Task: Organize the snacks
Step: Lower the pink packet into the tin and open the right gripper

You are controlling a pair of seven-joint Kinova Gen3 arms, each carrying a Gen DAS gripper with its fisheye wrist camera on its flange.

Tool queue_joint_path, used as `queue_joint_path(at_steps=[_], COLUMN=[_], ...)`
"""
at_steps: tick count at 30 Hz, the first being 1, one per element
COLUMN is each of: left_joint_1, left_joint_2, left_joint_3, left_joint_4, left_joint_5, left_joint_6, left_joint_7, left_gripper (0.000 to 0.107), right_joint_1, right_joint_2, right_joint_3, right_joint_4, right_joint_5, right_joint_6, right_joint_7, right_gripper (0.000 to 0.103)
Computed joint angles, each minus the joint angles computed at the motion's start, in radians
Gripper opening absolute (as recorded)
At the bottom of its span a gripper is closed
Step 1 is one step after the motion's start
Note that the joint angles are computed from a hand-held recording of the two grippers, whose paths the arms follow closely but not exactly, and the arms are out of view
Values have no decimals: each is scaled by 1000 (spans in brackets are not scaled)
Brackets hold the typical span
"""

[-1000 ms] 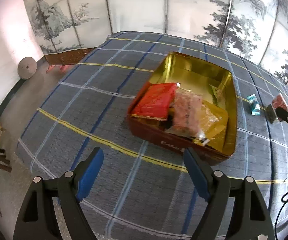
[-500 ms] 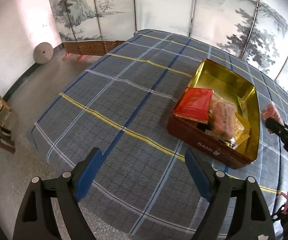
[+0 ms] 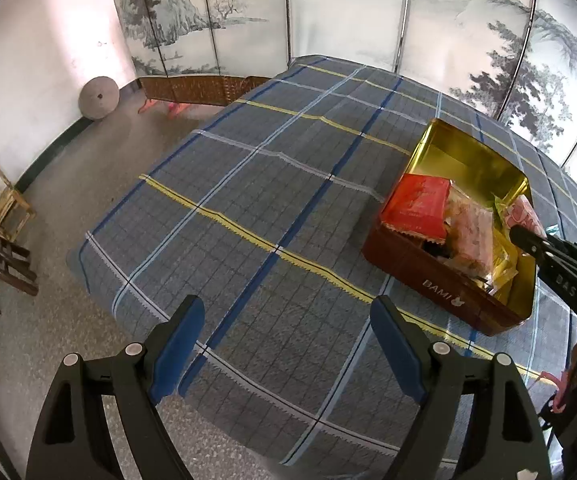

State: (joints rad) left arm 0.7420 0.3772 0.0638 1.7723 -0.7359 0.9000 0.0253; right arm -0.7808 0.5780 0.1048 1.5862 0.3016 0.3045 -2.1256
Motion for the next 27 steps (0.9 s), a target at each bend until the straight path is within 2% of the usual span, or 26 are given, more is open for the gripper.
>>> queue_joint_path(at_steps=[5,12,19,21,25,27], left_joint_1=[0,3,2,6,11,12], left_joint_2=[-1,-7,-5,-4,0,3], left_joint_3=[2,4,10,10,11,10], left_joint_4=[5,11,2,-1,-10,-15], left_joint_5=[4,0,12,12,15,16], left_joint_6=[-2,-3,0,3,10,11], left_joint_7=[-1,8,-3,-2,-6,-8], left_gripper=[82,82,82,82,82,82], right_joint_1=[-3,46,12,10,-8,-10], right_joint_2=[11,21,14,10,-1,-8], right_joint_3=[-6,-69,-37,-35,-15,-13], right_joint_4=[-13,-34,-16,-11,3,9], right_joint_5=[0,-32,-20,-19,-9,-5], right_joint_6=[16,44,30,26,13,11], right_joint_7=[8,55,47,46,33,31], right_gripper=[23,23,25,27,43,44])
